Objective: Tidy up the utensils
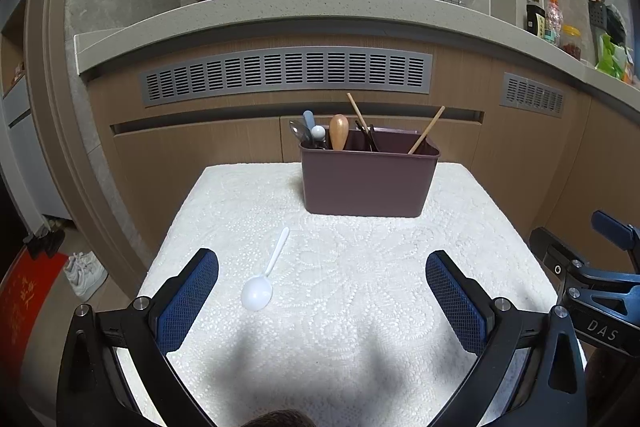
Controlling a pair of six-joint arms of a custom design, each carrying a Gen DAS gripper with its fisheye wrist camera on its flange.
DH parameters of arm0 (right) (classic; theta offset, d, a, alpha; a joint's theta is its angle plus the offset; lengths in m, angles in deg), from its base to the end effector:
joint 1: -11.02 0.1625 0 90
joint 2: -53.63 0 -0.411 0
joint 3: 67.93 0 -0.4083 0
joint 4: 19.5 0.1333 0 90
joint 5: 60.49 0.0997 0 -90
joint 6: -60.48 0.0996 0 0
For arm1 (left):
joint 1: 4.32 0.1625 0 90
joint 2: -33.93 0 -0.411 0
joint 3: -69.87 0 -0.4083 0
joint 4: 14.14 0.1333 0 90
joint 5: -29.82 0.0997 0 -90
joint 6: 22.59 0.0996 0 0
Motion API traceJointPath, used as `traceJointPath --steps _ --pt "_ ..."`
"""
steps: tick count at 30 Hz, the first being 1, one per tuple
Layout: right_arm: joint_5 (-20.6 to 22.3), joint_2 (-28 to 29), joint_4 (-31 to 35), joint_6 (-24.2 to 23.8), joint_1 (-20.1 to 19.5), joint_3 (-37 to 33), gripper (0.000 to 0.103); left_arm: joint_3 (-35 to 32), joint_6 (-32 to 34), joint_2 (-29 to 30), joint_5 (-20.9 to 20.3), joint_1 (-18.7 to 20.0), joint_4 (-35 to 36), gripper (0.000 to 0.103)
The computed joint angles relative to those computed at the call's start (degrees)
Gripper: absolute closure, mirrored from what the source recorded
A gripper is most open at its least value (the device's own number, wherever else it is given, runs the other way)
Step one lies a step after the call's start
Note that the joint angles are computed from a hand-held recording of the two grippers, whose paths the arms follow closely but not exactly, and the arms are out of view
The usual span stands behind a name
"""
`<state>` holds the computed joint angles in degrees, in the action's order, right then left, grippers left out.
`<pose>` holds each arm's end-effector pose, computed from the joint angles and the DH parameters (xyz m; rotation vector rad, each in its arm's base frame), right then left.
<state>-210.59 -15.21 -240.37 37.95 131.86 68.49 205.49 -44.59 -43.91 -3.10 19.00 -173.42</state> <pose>0.2419 -0.3136 0.2351 0.2442 -1.9712 1.2284 -0.2932 -0.3626 0.1857 0.7727 2.2182 -1.0604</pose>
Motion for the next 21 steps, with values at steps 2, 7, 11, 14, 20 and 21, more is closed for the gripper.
traceJointPath --steps 2,7,11,14,20,21 --pt "0.03 0.04 0.07 0.06 0.00 -0.01 0.000 0.04 0.07 -0.02 -0.01 -0.01 -0.08 0.000" --pt "0.09 0.03 0.06 0.06 0.01 -0.05 0.000 0.02 -0.14 0.02 0.17 -0.05 0.07 0.000" --pt "0.36 0.01 -0.16 -0.34 -0.02 -0.07 0.000 0.01 -0.46 -0.07 0.37 -0.12 0.26 0.000" --pt "0.41 -0.04 -0.03 -0.27 -0.02 -0.03 0.000 -0.01 -0.54 -0.09 0.52 -0.06 0.33 0.000" --pt "0.25 -0.04 -0.36 -0.69 0.15 0.02 0.000 0.25 -1.04 -0.08 1.54 -0.33 0.68 0.000" --pt "0.20 0.01 -0.54 -0.82 0.23 0.00 0.000 0.31 -1.07 -0.12 1.63 -0.40 0.69 0.000"
